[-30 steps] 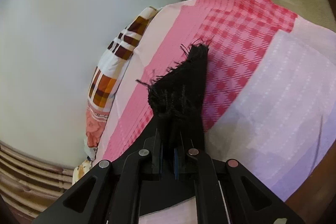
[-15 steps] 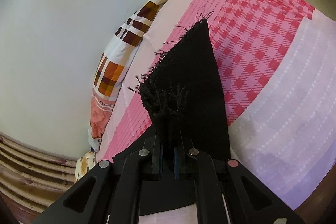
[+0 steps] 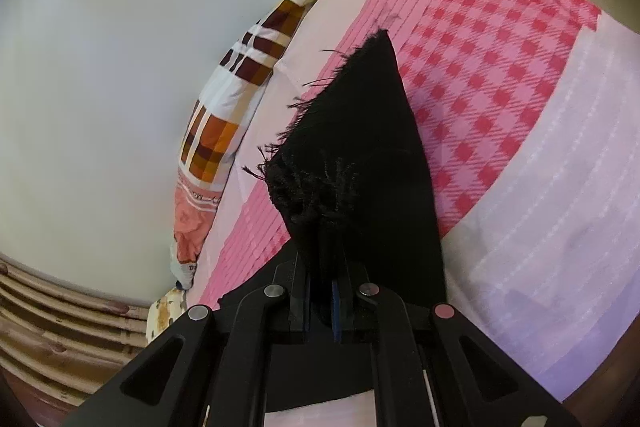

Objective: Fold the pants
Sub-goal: 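Lift the held leg hem with the right gripper, left gripper open over trousers, then lay the held leg hem onto the trousers with the right gripper and release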

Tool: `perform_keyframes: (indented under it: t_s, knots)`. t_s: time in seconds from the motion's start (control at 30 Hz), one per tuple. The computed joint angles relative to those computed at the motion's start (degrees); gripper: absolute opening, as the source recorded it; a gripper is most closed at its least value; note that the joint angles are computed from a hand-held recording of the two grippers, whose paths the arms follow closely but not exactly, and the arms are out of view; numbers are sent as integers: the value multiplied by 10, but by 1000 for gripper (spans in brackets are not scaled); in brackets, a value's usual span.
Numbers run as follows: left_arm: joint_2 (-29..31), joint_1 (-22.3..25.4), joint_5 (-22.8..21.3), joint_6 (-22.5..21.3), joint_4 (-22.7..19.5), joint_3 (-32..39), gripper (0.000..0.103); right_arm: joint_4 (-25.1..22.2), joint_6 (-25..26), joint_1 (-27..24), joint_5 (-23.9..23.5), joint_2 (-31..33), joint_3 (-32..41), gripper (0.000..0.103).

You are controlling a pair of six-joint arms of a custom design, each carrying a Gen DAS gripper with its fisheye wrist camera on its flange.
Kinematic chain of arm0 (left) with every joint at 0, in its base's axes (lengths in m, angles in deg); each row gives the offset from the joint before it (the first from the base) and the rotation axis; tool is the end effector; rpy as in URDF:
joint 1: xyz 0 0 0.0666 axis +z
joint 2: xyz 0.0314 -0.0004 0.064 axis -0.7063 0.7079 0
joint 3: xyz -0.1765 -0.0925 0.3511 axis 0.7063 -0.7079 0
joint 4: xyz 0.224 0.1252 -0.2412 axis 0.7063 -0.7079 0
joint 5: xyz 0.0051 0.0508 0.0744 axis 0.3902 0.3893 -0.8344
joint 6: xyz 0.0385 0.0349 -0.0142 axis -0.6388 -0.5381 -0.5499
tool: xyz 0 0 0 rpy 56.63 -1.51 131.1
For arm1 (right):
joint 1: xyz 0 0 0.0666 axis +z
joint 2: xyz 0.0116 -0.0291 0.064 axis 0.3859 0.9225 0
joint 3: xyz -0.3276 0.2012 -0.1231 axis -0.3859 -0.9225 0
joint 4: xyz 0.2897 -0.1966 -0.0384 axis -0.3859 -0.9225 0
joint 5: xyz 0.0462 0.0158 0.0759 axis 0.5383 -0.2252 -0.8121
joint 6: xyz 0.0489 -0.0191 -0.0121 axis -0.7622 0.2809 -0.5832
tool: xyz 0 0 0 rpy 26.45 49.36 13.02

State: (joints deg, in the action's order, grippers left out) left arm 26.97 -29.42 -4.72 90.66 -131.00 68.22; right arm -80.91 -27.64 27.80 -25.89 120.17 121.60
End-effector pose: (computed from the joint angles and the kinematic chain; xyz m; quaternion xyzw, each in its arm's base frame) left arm 0.4018 0.1115 0.4201 -0.1434 0.9462 0.0410 0.2871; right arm 0.5229 0.0630 0.4180 0.2535 0.8611 0.3728 0.2351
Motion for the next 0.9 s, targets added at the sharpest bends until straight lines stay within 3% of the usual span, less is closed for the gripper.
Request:
perform_keyframes:
  t_s: [0.9]
  knots:
    - [2, -6, 1, -7, -8, -8, 84, 27, -33, 107, -76, 66, 44, 9]
